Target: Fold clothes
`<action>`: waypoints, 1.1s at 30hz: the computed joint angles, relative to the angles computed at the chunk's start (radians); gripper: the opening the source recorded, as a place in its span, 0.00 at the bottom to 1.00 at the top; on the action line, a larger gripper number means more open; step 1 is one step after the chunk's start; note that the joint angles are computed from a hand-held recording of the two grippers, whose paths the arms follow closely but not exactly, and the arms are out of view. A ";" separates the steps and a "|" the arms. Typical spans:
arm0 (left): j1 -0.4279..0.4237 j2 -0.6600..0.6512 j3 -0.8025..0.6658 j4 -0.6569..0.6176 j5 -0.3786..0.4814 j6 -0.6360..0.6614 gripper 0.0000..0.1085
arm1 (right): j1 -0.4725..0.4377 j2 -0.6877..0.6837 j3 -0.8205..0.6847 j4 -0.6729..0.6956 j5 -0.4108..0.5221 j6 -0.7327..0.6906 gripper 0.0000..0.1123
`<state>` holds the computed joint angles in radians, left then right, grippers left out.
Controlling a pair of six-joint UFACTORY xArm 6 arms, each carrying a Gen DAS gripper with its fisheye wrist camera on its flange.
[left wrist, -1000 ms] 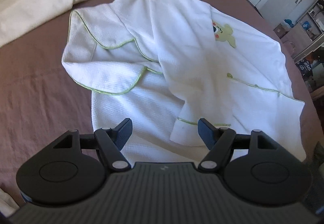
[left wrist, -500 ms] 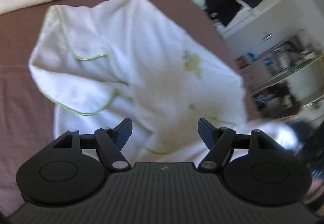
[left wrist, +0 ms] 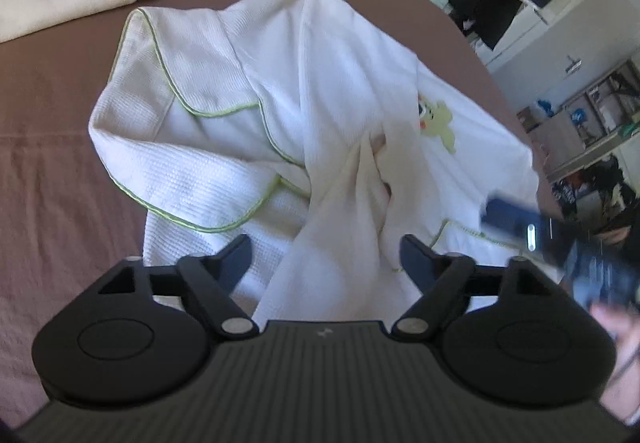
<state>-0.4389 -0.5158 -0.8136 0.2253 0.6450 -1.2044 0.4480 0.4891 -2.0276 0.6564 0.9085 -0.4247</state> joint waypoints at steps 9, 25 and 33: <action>0.054 -0.124 0.165 -0.346 -0.025 0.043 0.80 | -0.080 -0.278 0.494 0.333 0.181 -0.228 0.70; -0.042 -0.032 0.045 -0.207 0.065 0.205 0.04 | 0.017 -0.371 0.660 0.438 -0.038 -0.603 0.09; -0.060 0.022 -0.165 -0.243 0.482 0.446 0.02 | -0.043 -0.355 0.581 0.466 0.163 -0.642 0.07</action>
<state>-0.4991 -0.4935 -0.9790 -0.0178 1.1271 -0.7585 0.4046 0.1345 -1.4468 1.1219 1.0719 -1.0668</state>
